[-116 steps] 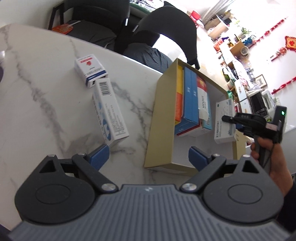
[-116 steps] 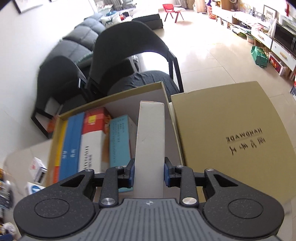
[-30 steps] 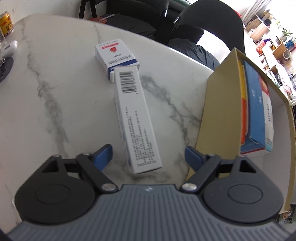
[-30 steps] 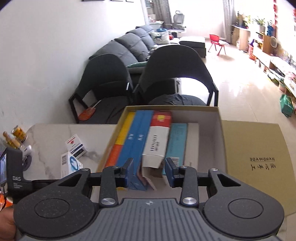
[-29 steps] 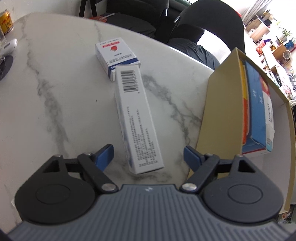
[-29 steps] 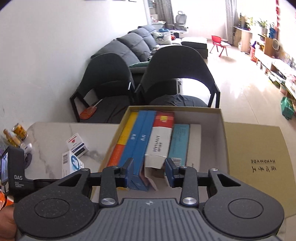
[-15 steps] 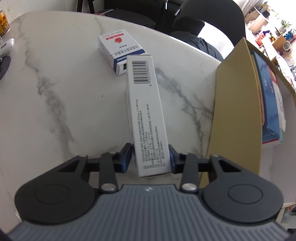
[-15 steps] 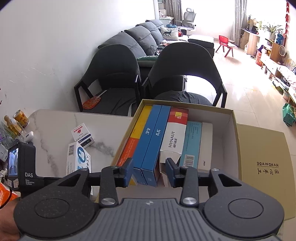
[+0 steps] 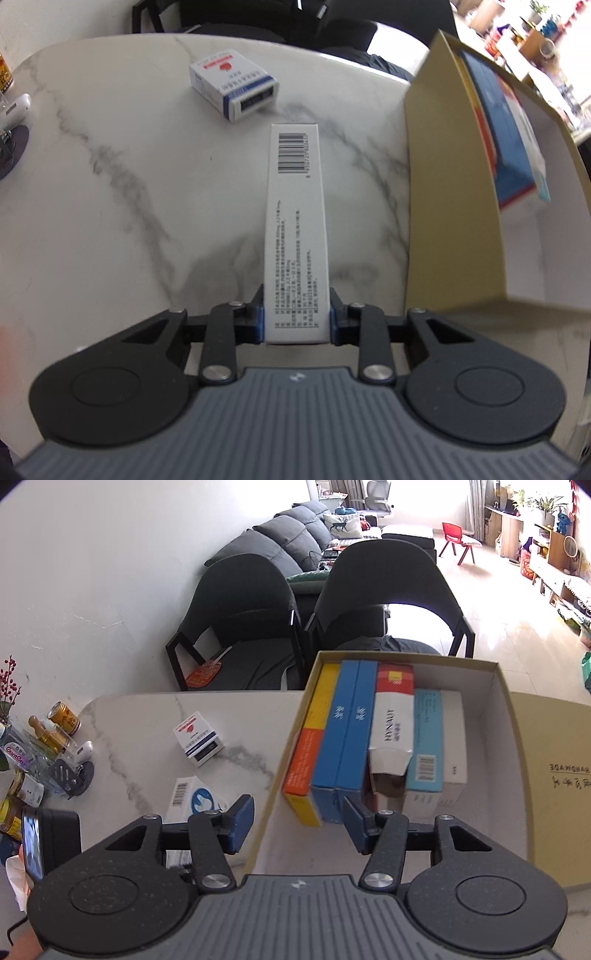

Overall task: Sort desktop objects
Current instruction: 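Grasp the white-and-blue box with the left gripper and stand it upright, then grasp the upright white-and-blue box with the right gripper and lift it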

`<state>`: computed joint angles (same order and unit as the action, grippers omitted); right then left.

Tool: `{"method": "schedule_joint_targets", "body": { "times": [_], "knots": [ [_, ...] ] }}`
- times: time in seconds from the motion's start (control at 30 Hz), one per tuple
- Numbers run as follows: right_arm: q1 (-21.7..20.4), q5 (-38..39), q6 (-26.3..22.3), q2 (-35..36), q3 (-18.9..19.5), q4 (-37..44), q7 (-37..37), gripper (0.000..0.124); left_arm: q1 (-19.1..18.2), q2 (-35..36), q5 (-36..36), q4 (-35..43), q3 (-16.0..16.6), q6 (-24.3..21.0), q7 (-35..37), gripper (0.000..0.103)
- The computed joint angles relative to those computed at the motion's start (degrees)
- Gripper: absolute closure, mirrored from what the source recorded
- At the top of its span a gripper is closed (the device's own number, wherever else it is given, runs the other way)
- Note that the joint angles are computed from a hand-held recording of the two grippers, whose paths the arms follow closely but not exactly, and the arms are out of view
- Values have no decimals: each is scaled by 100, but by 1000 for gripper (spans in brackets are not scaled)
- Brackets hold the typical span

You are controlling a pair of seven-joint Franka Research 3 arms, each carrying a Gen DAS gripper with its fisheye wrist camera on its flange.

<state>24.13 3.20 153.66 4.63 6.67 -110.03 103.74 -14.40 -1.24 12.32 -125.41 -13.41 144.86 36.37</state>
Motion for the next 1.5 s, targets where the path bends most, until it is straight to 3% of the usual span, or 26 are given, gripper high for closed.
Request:
{"method": "schedule_joint_targets", "body": {
  "times": [0.2,0.33,0.37,0.83,1.2,1.3,1.37,1.5],
  "knots": [
    [145,-86,-135,168,54,198,201,67,-61,-160,-347,-213,-5,126,465,74],
    [263,-165,-273,303,68,350,327,67,-86,-351,-766,-439,33,366,896,50],
    [299,-219,-307,334,65,386,371,67,-91,-436,-809,-523,37,457,930,48],
    [641,-46,-859,804,191,1004,219,67,-146,-1852,-1273,-1572,394,620,1684,41],
    [1096,-508,-1640,1479,50,1681,570,67,103,-2399,-1119,-2069,464,657,1242,38],
    [1223,-783,-1809,1683,-64,1919,791,71,105,-2448,-1089,-2117,480,646,1171,37],
    [1209,-751,-1918,1798,-67,2043,821,86,96,-2459,-1070,-2125,486,636,1155,36],
    [1185,-651,-1958,1827,-71,2055,889,89,76,-2416,-1038,-2101,493,673,1166,34]
  ]
}}
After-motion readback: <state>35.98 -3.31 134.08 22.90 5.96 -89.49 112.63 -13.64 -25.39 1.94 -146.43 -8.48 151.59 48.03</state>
